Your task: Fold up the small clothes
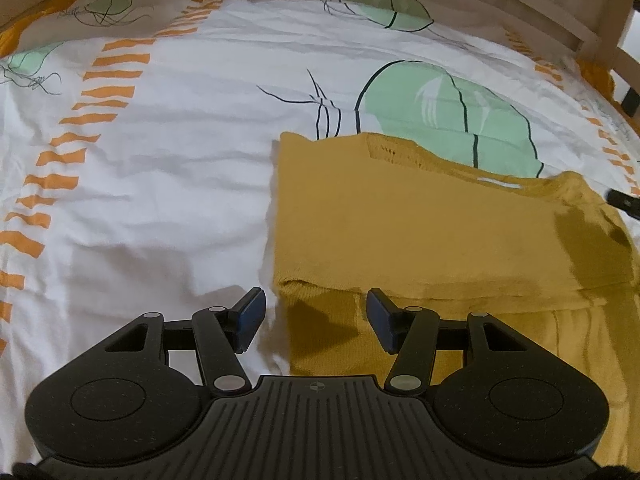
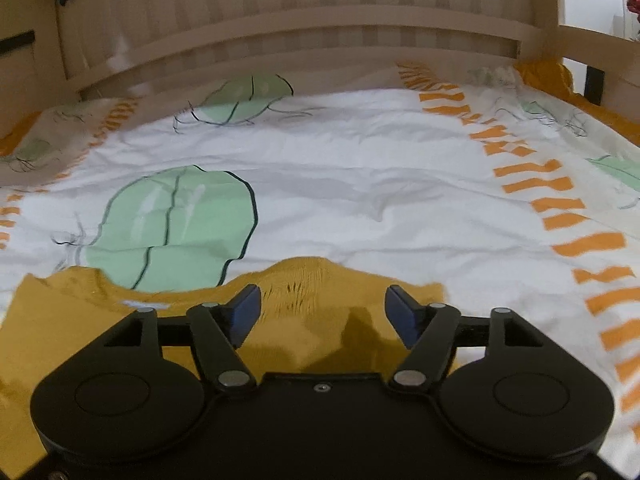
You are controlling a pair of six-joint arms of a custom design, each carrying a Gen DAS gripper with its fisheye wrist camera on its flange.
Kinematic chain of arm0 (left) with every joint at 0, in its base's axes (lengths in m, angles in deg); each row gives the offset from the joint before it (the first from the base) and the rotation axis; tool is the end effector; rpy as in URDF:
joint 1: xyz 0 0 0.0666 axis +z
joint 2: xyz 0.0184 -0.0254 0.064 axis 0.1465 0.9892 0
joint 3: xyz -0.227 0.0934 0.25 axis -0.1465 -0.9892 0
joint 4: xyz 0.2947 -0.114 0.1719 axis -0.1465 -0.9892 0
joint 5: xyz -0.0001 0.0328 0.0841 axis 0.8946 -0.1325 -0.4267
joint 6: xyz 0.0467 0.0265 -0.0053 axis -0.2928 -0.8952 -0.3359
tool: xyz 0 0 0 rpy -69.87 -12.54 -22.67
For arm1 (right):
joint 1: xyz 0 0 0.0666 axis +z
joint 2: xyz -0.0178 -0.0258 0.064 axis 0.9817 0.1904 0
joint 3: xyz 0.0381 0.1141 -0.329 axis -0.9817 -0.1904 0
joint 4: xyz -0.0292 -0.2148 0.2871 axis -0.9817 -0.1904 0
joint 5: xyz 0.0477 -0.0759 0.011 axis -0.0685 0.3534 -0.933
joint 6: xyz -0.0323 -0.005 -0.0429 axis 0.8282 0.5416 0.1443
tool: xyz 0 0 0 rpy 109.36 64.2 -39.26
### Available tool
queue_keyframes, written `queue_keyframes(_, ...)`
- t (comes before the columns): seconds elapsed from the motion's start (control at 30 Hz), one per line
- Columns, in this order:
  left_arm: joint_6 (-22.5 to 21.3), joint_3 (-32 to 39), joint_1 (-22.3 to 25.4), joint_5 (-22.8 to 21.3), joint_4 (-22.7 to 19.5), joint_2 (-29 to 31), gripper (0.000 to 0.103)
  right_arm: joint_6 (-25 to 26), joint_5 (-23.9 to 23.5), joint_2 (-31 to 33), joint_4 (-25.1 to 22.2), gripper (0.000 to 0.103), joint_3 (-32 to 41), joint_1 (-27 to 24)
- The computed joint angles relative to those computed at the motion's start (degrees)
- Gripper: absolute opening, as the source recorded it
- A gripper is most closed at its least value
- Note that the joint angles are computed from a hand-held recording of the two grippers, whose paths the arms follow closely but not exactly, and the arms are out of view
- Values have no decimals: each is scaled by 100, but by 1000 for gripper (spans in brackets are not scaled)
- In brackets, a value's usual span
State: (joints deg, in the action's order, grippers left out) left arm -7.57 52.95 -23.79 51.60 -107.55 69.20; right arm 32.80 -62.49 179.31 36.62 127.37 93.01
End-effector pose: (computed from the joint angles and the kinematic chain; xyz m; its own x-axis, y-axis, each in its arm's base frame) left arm 0.4878 -0.2959 0.4280 -0.8196 -0.0956 -0.5649 -0.0667 0.9952 -0.0716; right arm 0.5475 0.1334 0.4110 -0.6016 0.0496 -0.7972 -0.0730 0.9905 0.1167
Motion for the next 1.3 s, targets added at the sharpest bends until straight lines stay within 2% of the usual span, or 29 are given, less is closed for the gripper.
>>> queue_keyframes(0.33,-92,1,-103,-167,3,-75,54,-417,-208,-1318,-60,74,-1227,-37)
queue_keyframes(0.67,-230,-475,-362,-928,290,-581,54,-431,-65,-2384,-410,74,-2036,139)
queue_keyframes(0.9,73,-686,-603,-1512,265,-851,55,-591,87,-3009,-642,74,-2433,323)
queue_keyframes(1.07,691,-1197,-937,-2036,134,-1298,60,-696,180,-3411,-729,75,-2698,443)
queue_keyframes(1.17,841,-1563,-1081,-2094,96,-1619,60,-704,190,-3601,-814,75,-2821,492)
queue_keyframes(1.3,1408,-1974,-1200,-1905,-197,-1977,60,-756,185,-3852,-901,75,-3015,567)
